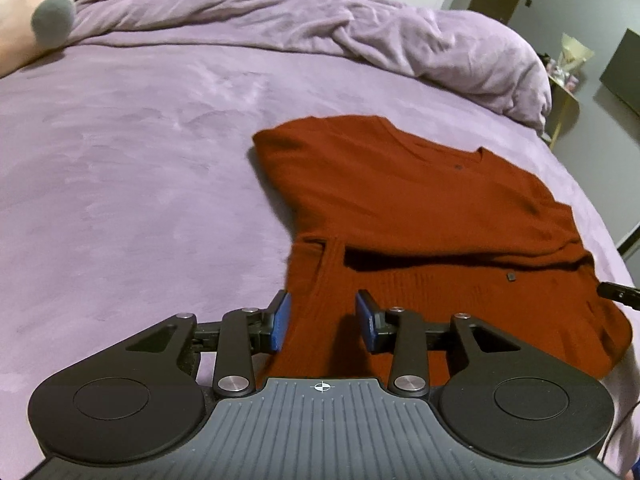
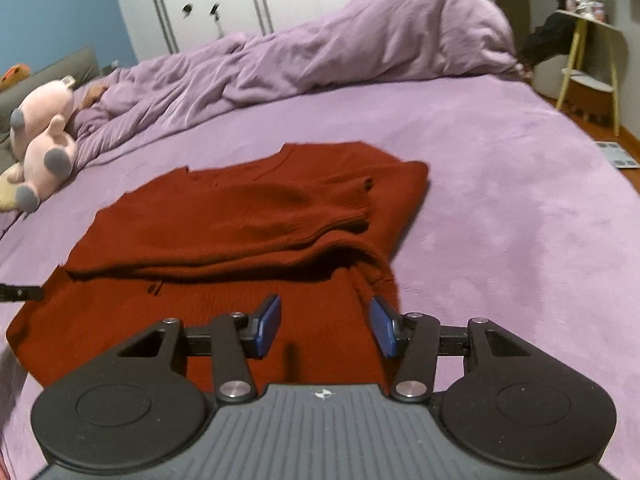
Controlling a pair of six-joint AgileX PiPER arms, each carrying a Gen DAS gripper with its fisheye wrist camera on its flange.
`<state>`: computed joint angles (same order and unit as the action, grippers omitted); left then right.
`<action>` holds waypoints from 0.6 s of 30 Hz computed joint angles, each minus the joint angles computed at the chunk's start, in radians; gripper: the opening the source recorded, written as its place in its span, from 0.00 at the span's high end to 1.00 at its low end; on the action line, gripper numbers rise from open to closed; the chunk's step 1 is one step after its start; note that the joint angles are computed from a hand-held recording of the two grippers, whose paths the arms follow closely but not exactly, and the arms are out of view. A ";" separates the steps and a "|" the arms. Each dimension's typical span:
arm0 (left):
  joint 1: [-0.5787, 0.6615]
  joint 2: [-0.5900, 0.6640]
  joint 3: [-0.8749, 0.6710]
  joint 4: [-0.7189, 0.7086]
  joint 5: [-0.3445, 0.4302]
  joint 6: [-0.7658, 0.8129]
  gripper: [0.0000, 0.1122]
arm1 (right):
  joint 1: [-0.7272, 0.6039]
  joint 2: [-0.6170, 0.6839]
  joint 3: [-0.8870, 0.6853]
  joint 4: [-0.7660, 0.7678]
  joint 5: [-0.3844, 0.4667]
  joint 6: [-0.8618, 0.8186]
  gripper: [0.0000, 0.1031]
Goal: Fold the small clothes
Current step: 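Grasp the cardigan hem with both tools and lift it toward the collar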
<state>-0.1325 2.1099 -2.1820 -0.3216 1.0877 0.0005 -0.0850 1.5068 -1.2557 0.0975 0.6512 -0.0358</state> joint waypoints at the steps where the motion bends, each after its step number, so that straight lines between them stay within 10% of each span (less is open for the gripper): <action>1: -0.004 0.011 -0.013 0.005 0.004 -0.002 0.64 | 0.003 0.007 0.001 -0.005 -0.001 -0.003 0.53; 10: -0.034 -0.033 0.056 0.026 -0.056 0.040 0.80 | 0.001 -0.015 0.058 0.004 -0.026 -0.006 0.86; 18: -0.043 0.013 -0.015 0.009 0.004 0.031 0.73 | -0.011 0.026 0.013 0.013 0.012 0.028 0.79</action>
<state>-0.1750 2.1225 -2.1969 -0.3126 1.0920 0.0313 -0.0962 1.5323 -1.2425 0.1106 0.6630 -0.0081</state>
